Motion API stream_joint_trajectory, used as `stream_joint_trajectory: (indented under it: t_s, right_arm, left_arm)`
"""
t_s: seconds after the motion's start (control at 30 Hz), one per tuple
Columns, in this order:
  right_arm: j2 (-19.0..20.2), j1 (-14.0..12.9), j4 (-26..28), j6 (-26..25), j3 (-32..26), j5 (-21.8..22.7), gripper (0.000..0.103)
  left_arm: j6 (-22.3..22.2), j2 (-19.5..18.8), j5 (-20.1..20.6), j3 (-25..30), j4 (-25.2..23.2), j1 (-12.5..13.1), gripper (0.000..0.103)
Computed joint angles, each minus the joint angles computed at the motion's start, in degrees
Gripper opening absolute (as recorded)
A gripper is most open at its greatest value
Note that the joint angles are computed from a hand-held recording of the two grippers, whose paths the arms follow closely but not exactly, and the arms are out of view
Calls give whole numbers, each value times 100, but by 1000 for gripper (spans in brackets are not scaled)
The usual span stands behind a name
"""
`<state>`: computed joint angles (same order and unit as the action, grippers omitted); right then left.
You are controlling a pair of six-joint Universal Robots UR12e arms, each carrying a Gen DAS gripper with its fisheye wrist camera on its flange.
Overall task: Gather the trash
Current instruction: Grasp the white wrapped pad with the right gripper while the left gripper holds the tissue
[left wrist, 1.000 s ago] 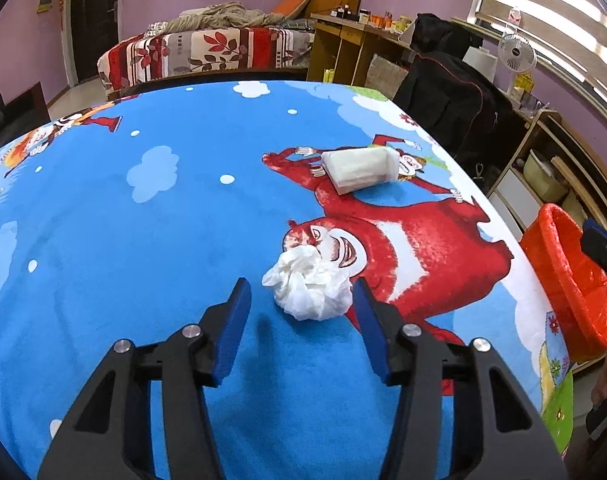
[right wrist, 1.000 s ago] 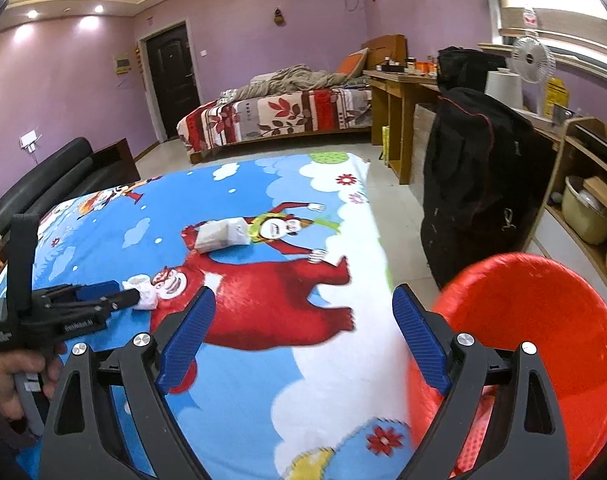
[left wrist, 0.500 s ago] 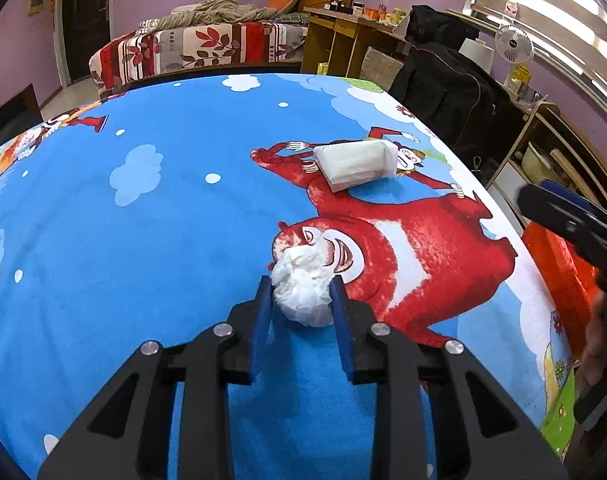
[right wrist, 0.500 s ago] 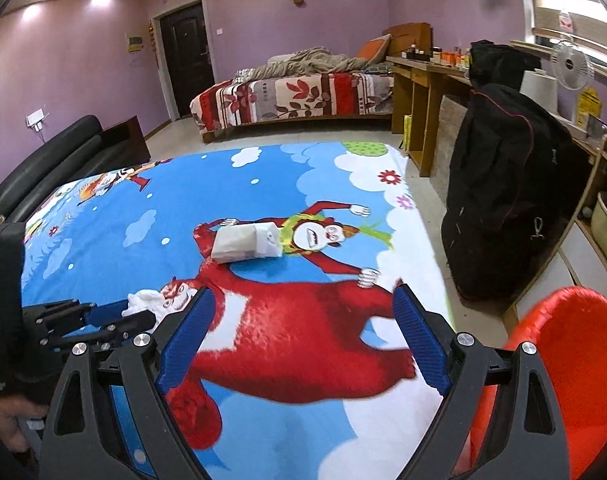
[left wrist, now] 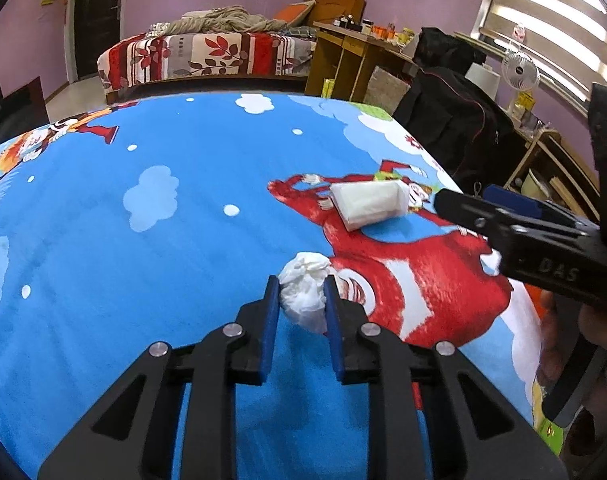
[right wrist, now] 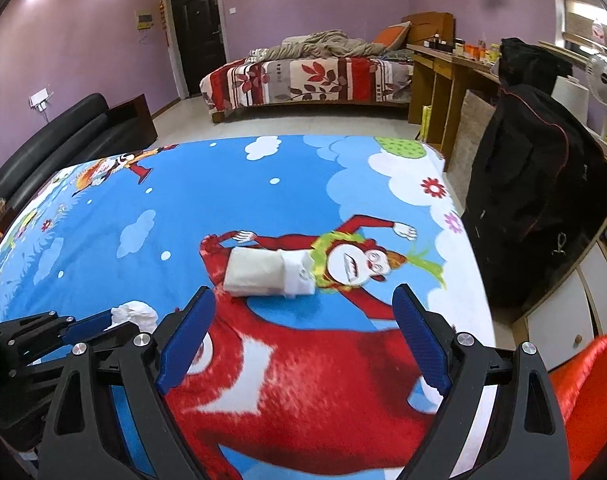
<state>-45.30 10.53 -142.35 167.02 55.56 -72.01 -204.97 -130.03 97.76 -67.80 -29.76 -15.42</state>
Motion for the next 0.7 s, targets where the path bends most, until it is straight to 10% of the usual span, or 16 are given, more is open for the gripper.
stream_joint_trajectory:
  t_s: [0.7]
  right_arm:
    - [894,308,1587,-339,-1573,-486,81]
  left_arm:
    - [-410,251,270,-365,378,67,22]
